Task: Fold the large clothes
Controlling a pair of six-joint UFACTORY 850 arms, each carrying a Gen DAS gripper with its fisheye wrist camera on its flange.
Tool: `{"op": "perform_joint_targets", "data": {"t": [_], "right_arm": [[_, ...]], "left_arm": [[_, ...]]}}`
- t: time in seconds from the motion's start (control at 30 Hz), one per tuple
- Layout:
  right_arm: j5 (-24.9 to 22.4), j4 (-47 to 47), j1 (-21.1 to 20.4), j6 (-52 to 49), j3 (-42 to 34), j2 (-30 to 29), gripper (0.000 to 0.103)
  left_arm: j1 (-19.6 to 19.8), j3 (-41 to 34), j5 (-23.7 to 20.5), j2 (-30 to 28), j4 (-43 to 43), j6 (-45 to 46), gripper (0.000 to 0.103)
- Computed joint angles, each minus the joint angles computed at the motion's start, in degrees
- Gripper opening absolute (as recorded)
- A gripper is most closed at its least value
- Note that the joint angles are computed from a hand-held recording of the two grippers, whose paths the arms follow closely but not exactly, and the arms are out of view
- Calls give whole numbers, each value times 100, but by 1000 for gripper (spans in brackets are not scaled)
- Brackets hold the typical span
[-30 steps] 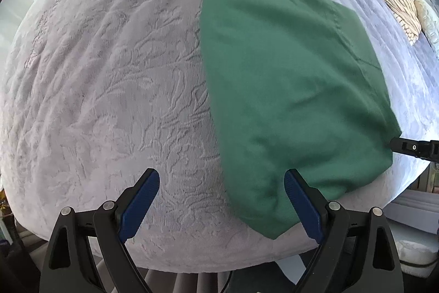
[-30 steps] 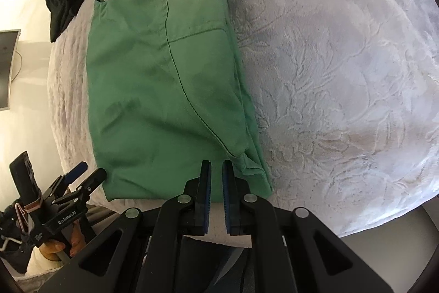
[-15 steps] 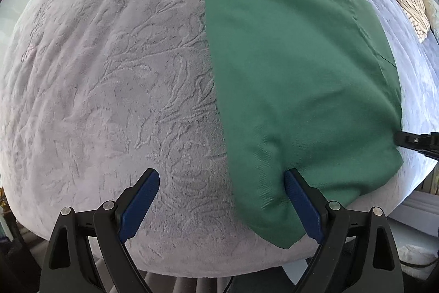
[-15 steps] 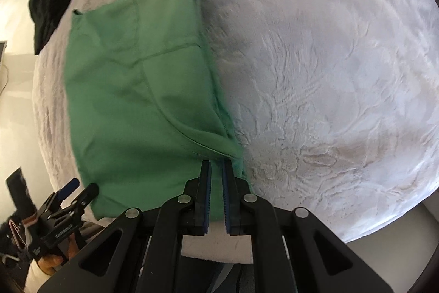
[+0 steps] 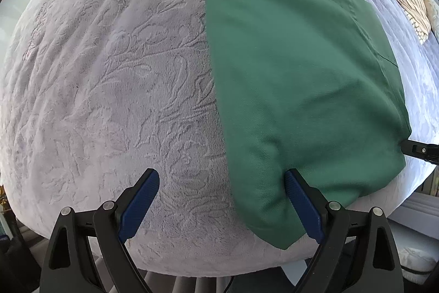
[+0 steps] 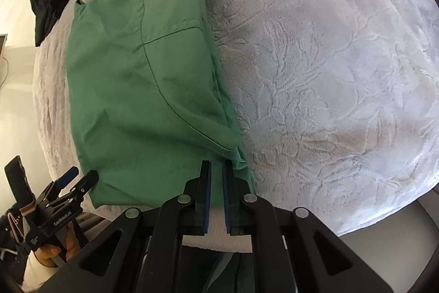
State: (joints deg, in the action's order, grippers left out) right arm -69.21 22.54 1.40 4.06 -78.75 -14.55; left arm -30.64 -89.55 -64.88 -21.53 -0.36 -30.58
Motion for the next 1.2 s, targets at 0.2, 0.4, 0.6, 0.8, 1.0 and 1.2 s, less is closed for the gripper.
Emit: {"op": "perform_joint_targets", "data": {"t": [0.2, 0.4, 0.6, 0.8, 1.0, 1.2], "right_arm": [[-36, -29, -4, 19, -54, 39, 9], [-73, -19, -15, -41, -238, 40, 9], [-63, -198, 137, 40, -454, 42, 9], [-123, -448, 309, 73, -992, -109, 9], [-153, -930, 485, 163, -1627, -284, 69], [-131, -1302, 639, 226, -2020, -357, 70]], "left_arm": [[23, -66, -58, -35, -28, 17, 93], [68, -246, -211, -92, -13, 8, 93], [145, -567, -231, -130, -9, -35, 93], [200, -1258, -395, -352, 248, -269, 93], [118, -1859, -471, -513, 631, -381, 93], [84, -2254, -558, -662, 687, -383, 93]]}}
